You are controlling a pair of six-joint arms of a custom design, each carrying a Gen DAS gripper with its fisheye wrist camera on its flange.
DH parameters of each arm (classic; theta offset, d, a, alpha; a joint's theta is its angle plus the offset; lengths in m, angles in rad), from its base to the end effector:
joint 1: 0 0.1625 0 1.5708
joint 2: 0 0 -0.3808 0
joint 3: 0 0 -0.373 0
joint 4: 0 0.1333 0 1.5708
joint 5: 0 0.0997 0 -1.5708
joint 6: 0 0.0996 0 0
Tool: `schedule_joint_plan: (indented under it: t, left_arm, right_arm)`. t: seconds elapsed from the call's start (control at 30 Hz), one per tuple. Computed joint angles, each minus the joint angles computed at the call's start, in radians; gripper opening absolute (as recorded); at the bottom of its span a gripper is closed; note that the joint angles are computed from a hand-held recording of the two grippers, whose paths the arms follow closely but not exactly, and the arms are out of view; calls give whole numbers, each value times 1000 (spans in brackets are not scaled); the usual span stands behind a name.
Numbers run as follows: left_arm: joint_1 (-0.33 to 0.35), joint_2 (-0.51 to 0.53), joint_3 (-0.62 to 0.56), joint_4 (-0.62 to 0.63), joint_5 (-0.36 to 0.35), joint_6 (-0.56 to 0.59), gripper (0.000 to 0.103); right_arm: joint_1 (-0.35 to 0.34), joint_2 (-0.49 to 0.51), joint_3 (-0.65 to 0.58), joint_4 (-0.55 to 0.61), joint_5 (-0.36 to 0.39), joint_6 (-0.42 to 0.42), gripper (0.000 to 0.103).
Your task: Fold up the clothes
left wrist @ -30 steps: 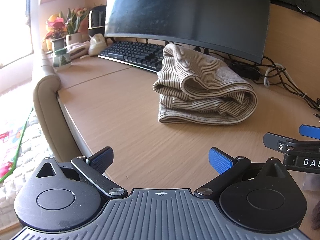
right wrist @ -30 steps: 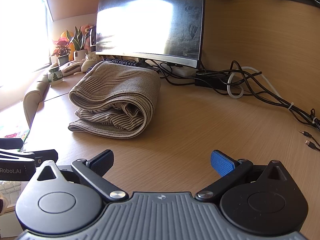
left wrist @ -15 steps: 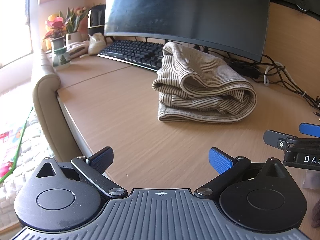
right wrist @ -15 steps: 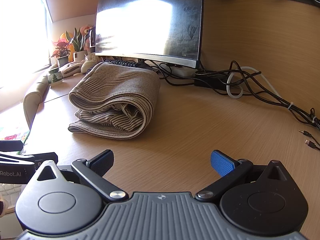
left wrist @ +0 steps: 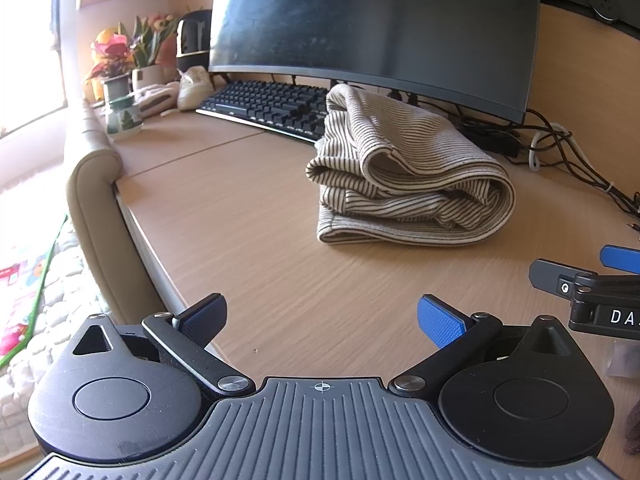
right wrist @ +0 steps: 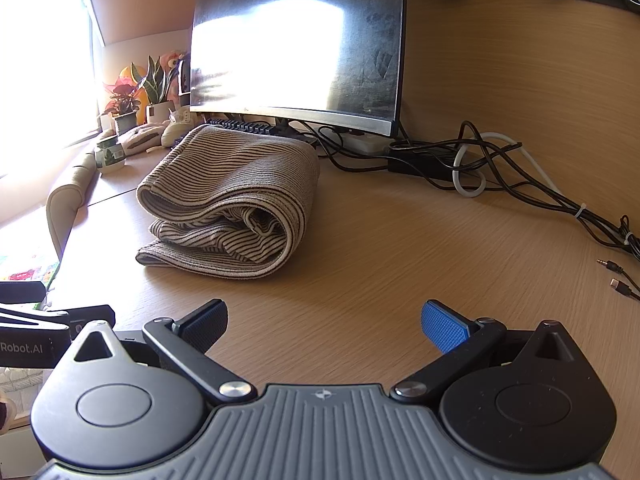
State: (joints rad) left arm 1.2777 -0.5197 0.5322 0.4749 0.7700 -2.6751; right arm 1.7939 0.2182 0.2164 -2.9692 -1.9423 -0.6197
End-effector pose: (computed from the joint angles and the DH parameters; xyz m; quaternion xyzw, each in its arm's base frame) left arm -0.0114 -0.7466 0.2264 0.1059 0.8073 -0.4441 0.3738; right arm 0.2813 -0.8008 -0.0480 0.2781 -0.8297 0.4143 0.2502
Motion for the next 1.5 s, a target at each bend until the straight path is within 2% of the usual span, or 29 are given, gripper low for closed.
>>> schedule_joint_plan:
  t: [1.5]
  left_arm:
    - [-2,13,-18,27,-9,-10,103]
  right_arm:
    - [-1,-8,13,-4,2,4,103]
